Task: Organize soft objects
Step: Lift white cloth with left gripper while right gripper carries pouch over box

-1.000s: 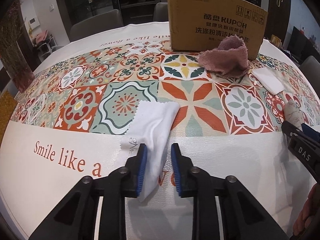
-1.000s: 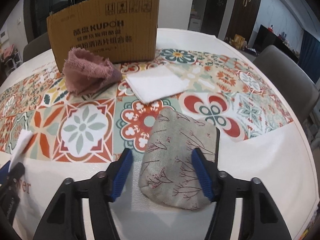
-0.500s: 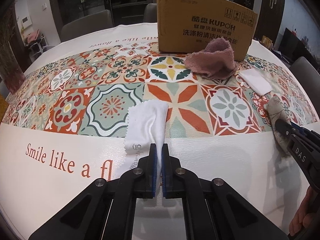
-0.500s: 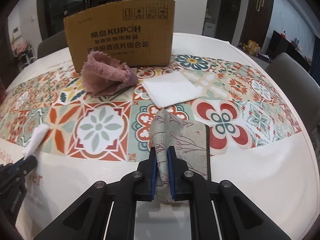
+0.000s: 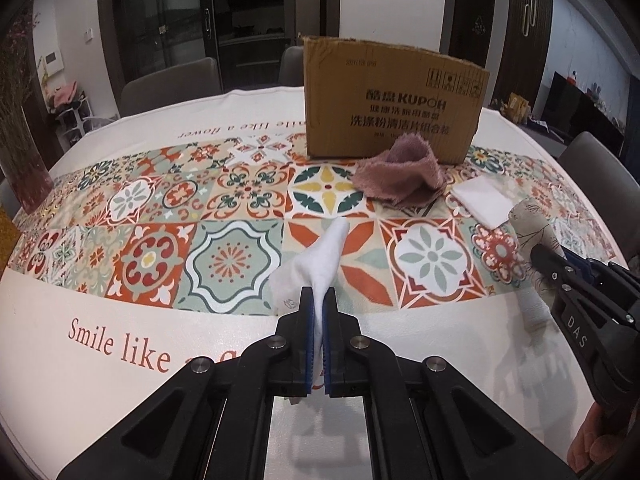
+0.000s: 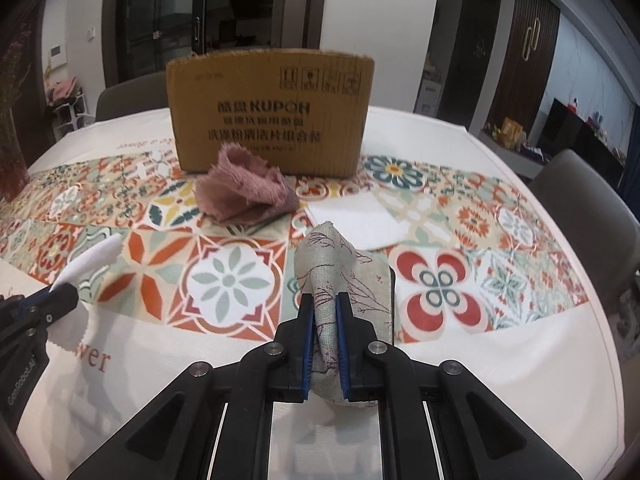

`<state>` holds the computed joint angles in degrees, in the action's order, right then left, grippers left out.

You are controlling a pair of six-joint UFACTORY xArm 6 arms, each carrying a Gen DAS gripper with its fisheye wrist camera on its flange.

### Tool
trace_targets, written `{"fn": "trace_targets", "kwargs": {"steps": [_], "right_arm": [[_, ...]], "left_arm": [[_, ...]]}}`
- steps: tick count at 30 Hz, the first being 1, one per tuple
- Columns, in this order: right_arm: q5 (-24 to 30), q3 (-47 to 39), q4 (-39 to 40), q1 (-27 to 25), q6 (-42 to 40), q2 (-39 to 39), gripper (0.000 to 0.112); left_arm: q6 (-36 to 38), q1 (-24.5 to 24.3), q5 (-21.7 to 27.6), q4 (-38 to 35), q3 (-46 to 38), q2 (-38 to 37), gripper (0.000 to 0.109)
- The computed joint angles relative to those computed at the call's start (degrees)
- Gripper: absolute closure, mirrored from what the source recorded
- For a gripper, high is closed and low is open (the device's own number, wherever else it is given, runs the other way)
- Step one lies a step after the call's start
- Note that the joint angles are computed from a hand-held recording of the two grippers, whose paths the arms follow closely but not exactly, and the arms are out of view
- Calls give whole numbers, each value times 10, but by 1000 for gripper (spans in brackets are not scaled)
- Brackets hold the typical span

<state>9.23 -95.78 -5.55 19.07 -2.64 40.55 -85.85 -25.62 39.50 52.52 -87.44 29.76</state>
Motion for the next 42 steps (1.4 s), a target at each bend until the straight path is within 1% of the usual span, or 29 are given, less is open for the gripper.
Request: {"fn": "trace_targets", "kwargs": {"steps": [2,4,9,12,13,15,18,24,27,30,32,34,37,42], "right_arm": [[-19,13,-20,0,14,-10,101],[-30,21,-25,1,15,-17,101],[-57,39,10,6,-20,-36,101],[-70,45,35,10,-41,-43,101],[-73,44,50,12,-55,-45,101],[-74,39,112,18,-110,-46,101],[-84,33,172,26,-163,-47,101],[-101,4,337,44,-312,-44,101],[-108,-14,384,50,-356,-40,101],[-116,-32,384,52,-354,-33,101],[-116,-49,413,54,-379,-28,101],[-114,-70,439,56,-402,-21,101],[-114,-96,453,56,-412,-10,101],[-114,-142,440,53,-392,13,101]], "left_arm": [[-8,-1,-2,12,2,-7,103],[-16,-2,-4,23,5,-13,103],[-35,-4,-7,50,8,-29,103],[-34,-5,-1,58,3,-33,103],[-36,-5,-1,63,3,-36,103],[-41,-5,-4,72,2,-41,103],[-46,-6,-2,88,-5,-45,103],[-56,-1,-7,119,-23,-48,103],[-58,3,-15,130,-34,-47,103],[-60,9,-28,139,-46,-43,103],[-60,15,-41,142,-53,-41,103],[-59,17,-44,149,-64,-37,103],[-51,22,-49,153,-85,-27,103],[-33,27,-50,160,-123,-10,103]]}}
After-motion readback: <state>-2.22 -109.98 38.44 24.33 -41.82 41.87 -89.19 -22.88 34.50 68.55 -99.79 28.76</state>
